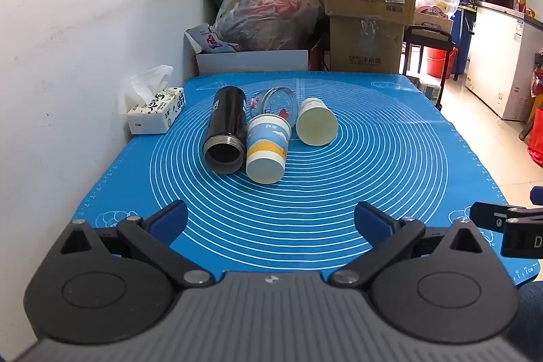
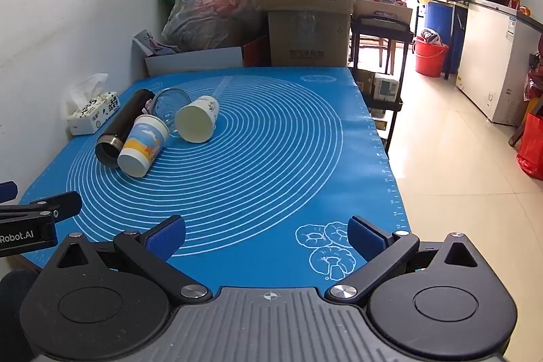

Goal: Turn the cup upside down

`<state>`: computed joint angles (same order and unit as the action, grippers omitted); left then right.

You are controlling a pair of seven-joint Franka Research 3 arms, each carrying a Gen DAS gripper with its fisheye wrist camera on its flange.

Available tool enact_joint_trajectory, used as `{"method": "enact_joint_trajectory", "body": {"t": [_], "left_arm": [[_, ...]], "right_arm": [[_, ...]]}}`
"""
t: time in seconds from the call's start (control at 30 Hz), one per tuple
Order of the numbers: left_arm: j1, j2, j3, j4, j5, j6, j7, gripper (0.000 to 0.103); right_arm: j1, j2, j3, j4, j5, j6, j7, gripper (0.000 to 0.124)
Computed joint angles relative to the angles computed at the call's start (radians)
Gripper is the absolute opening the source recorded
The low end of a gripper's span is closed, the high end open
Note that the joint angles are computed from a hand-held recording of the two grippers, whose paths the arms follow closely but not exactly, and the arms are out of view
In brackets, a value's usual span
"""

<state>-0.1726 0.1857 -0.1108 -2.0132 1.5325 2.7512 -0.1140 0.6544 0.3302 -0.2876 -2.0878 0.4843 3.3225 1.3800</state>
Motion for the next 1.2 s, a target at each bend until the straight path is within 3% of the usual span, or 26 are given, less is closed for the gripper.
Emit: {"method": "enact_joint_trajectory", "body": {"t": [1.2], "left_arm": [[-0.003, -0.004, -0.007, 0.004, 0.048, -0.004, -0.028, 0.103]], "right_arm": [[0.037, 0.005, -0.047, 0.002, -0.051, -0.022, 0.061, 0.102]]}}
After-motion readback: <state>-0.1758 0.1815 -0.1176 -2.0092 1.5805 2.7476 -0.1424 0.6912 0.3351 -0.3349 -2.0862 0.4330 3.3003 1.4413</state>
